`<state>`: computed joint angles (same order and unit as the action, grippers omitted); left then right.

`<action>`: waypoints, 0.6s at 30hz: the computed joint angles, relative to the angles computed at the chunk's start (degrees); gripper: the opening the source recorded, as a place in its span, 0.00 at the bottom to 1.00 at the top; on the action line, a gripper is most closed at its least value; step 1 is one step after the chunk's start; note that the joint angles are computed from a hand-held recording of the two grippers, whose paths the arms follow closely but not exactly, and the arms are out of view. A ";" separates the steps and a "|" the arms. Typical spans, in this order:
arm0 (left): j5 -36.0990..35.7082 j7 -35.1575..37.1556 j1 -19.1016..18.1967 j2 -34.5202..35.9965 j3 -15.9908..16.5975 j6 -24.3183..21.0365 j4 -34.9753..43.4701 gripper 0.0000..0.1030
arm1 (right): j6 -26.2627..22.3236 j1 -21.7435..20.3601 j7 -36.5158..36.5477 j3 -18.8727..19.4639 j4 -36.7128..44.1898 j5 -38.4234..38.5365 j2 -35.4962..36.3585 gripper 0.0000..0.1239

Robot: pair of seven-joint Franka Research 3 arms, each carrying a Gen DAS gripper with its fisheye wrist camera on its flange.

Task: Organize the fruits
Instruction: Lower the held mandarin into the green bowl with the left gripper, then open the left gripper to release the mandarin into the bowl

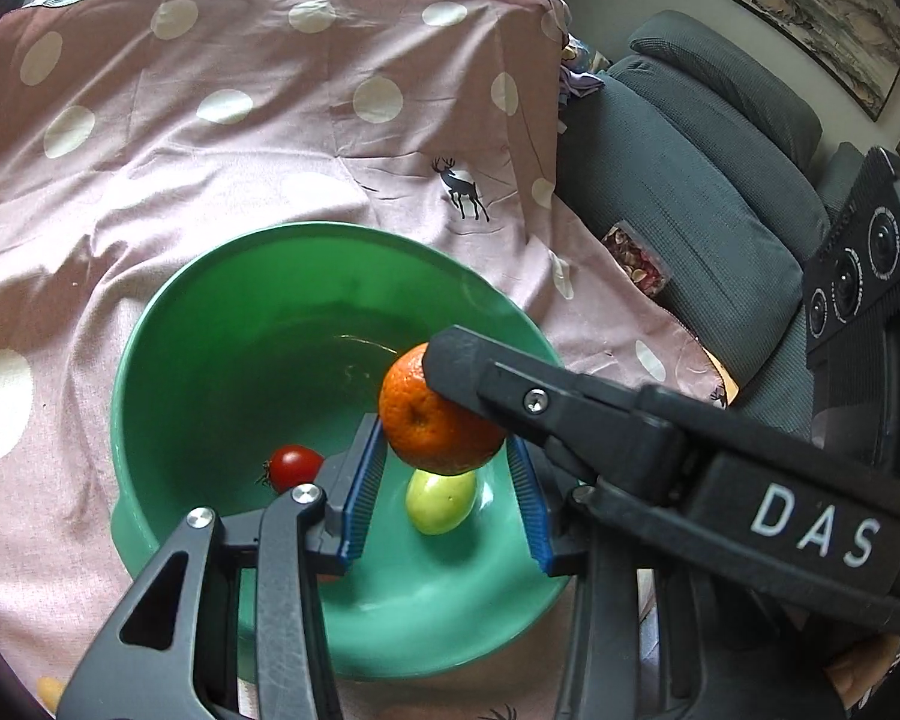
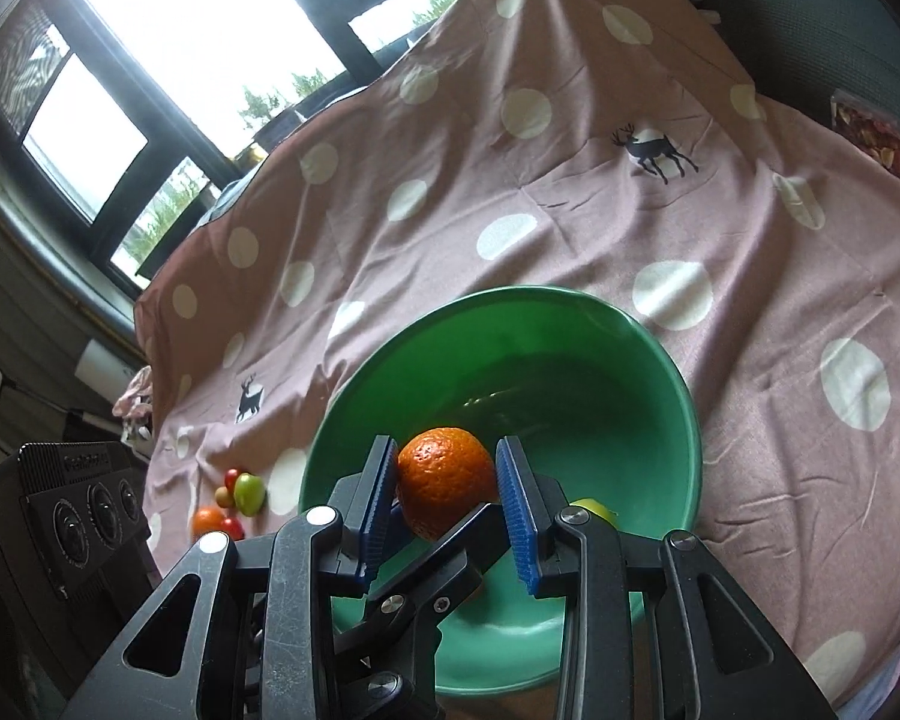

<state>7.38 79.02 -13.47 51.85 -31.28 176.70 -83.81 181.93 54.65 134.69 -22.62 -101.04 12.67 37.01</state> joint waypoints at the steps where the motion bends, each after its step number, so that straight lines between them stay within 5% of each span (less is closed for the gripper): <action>1: -0.05 0.07 0.15 0.21 -0.26 -0.11 0.10 0.40 | -0.29 0.00 0.05 -0.05 0.11 0.04 0.08 0.29; 18: -2.73 2.01 -0.44 1.79 -0.66 -3.00 2.47 0.40 | -4.71 -2.16 5.86 1.18 1.63 -6.38 0.36 0.29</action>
<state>4.65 81.03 -13.91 53.64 -31.94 173.70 -81.33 177.22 52.48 140.55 -21.44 -99.41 6.29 37.37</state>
